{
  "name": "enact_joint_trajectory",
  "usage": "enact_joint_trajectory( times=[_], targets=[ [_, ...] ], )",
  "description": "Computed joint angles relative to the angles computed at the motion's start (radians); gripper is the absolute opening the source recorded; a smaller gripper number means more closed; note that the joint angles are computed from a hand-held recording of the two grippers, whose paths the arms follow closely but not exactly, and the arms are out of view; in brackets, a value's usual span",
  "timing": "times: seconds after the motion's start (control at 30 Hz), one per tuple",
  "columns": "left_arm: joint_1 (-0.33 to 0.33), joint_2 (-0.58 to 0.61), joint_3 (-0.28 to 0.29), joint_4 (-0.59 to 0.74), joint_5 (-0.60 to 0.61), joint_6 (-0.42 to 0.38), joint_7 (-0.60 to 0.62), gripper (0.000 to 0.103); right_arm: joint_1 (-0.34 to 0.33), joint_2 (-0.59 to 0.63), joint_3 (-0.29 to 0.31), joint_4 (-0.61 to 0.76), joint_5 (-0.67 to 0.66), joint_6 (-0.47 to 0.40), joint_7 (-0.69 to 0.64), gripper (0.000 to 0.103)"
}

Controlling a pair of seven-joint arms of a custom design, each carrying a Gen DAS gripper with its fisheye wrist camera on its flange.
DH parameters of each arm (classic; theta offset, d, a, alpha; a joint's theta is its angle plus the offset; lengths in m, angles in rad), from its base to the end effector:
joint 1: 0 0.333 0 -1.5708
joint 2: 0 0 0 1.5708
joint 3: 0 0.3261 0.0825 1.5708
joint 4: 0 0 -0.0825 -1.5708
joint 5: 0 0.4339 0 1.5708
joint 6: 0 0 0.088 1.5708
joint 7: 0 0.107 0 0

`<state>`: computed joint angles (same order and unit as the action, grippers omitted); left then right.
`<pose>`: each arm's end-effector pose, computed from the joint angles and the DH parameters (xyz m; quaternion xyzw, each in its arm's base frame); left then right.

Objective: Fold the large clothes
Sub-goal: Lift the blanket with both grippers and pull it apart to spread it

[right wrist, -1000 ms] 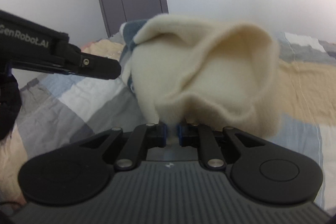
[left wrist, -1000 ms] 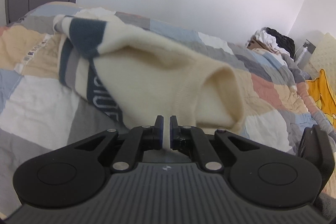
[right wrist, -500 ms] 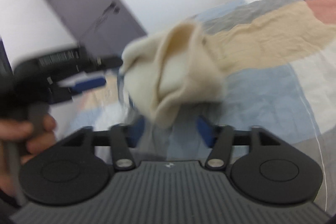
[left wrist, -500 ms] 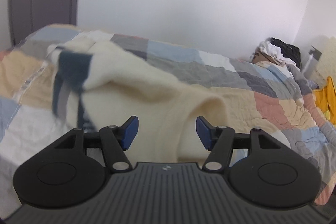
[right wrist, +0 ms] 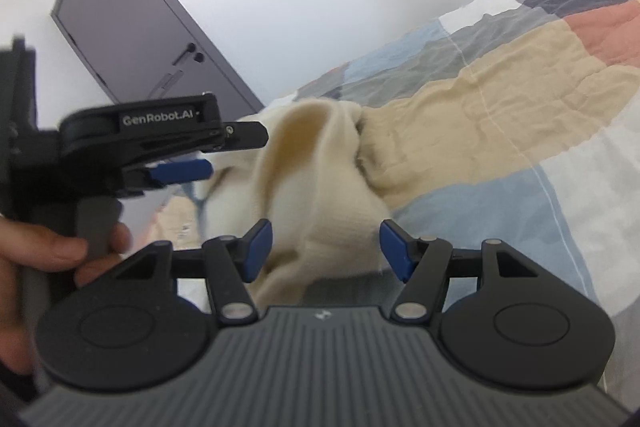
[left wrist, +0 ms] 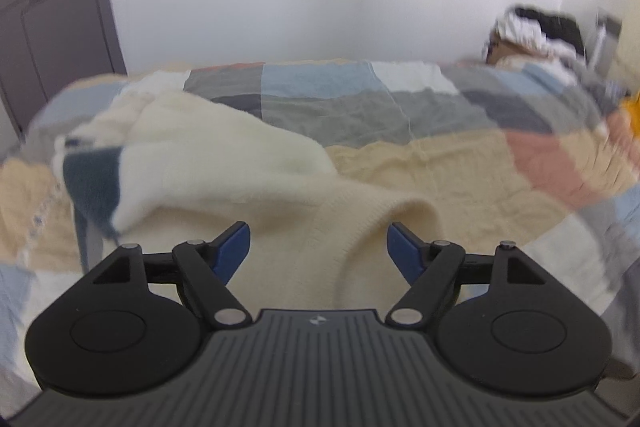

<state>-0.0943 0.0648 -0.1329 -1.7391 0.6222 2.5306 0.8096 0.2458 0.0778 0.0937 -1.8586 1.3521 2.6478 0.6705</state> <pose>0.6626 -0.1569 0.6101 -0.6894 0.5893 -0.2534 0.3364 0.6422 0.1974 0.5305 -0.6512 0.5287 -0.0080 0.5444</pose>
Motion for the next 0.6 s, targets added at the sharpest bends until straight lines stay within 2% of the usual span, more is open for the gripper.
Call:
enact_joint_trajectory(
  times=[0.07, 0.1, 0.2, 0.27, 0.3, 0.37, 0.47, 0.53, 0.6],
  targets=[
    [-0.008, 0.028, -0.002, 0.032, 0.050, -0.019, 0.045, 0.086, 0.010, 0.014, 0.003, 0.004, -0.063, 0.041, 0.036, 0.058],
    [-0.014, 0.048, -0.003, 0.055, 0.066, -0.032, 0.071, 0.086, 0.014, 0.020, 0.005, 0.004, -0.088, 0.068, 0.060, 0.047],
    [-0.021, 0.088, -0.005, 0.103, 0.040, -0.045, 0.172, 0.086, 0.004, 0.044, 0.008, 0.020, -0.102, 0.052, 0.115, 0.042],
    [-0.037, 0.115, 0.001, 0.133, 0.066, -0.073, 0.213, 0.086, -0.004, 0.050, 0.011, 0.024, -0.101, 0.048, 0.134, 0.036],
    [-0.054, 0.133, 0.010, 0.156, 0.113, -0.105, 0.202, 0.087, -0.007, 0.053, 0.012, 0.027, -0.101, 0.050, 0.140, 0.030],
    [-0.087, 0.178, 0.027, 0.211, 0.195, -0.185, 0.177, 0.087, -0.015, 0.050, 0.014, 0.024, -0.085, 0.040, 0.145, 0.028],
    [-0.106, 0.213, 0.044, 0.248, 0.238, -0.223, 0.157, 0.086, -0.019, 0.060, 0.017, 0.033, -0.075, 0.038, 0.137, 0.027],
    [-0.124, 0.218, 0.061, 0.255, 0.295, -0.241, 0.110, 0.083, -0.019, 0.066, 0.022, 0.039, -0.056, 0.051, 0.109, 0.026],
    [-0.131, 0.199, 0.071, 0.236, 0.347, -0.237, 0.061, 0.072, -0.020, 0.070, 0.024, 0.042, -0.055, 0.058, 0.099, 0.026]
  ],
)
